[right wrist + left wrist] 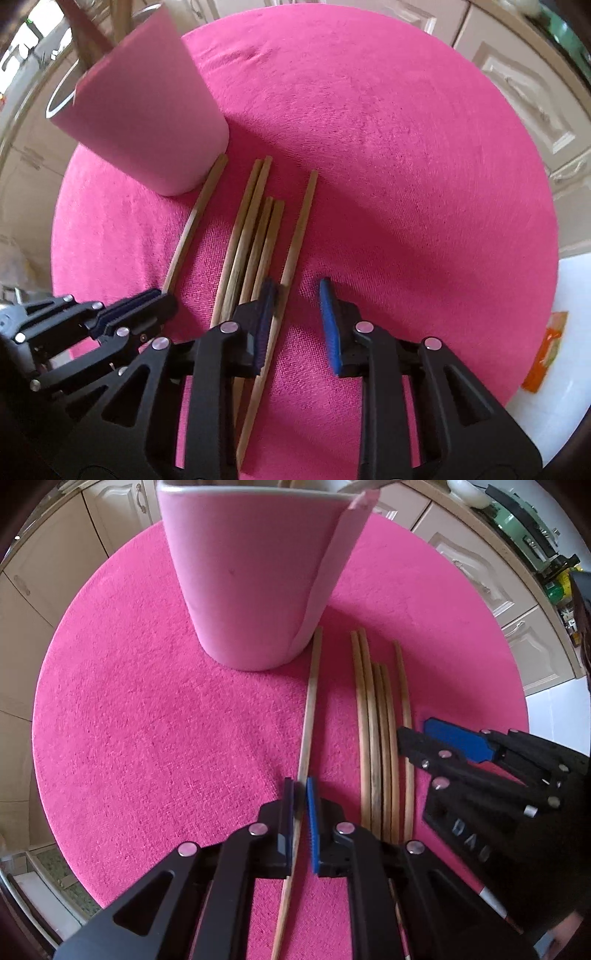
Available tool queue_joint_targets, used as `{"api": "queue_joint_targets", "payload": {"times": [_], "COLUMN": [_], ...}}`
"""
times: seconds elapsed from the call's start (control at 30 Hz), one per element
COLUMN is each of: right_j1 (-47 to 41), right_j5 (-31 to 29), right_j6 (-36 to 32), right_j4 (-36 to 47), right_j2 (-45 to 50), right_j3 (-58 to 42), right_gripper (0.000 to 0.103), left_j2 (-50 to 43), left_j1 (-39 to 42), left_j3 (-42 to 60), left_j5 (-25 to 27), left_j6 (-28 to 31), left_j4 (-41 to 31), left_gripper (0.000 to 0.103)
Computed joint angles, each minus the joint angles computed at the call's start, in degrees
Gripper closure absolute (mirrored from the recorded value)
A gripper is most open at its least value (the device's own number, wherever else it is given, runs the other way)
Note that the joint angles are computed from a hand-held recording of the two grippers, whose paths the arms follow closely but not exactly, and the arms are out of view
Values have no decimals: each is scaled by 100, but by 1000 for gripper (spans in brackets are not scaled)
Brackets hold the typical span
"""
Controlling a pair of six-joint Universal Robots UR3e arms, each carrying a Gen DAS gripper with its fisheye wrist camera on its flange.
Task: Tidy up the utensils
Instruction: 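Lift the chopstick upright with the left gripper above the pink cup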
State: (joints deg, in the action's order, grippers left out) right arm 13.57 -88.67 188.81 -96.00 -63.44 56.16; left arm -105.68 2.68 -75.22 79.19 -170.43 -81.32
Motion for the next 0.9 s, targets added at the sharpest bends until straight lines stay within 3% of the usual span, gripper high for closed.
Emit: {"api": "queue_joint_targets", "payload": {"times": [0.13, 0.3, 0.5, 0.9], "right_j1": [35, -494, -1043, -1864], "right_j5": [-63, 654, 1285, 2065], "right_j6": [-20, -65, -122, -652], "right_j4": [-63, -90, -384, -437], "right_j2": [-66, -517, -1303, -2567], "right_j3": [94, 650, 1733, 2757], "right_gripper": [87, 97, 97, 97], "left_j2": [-319, -707, -340, 907], "left_j1": [-137, -218, -102, 192], "left_j3": [527, 1204, 665, -444], "left_j5": [156, 201, 23, -605], "left_j6": [-8, 74, 208, 496], "left_j4": [-367, -914, -555, 145], "left_gripper": [95, 96, 97, 97]}}
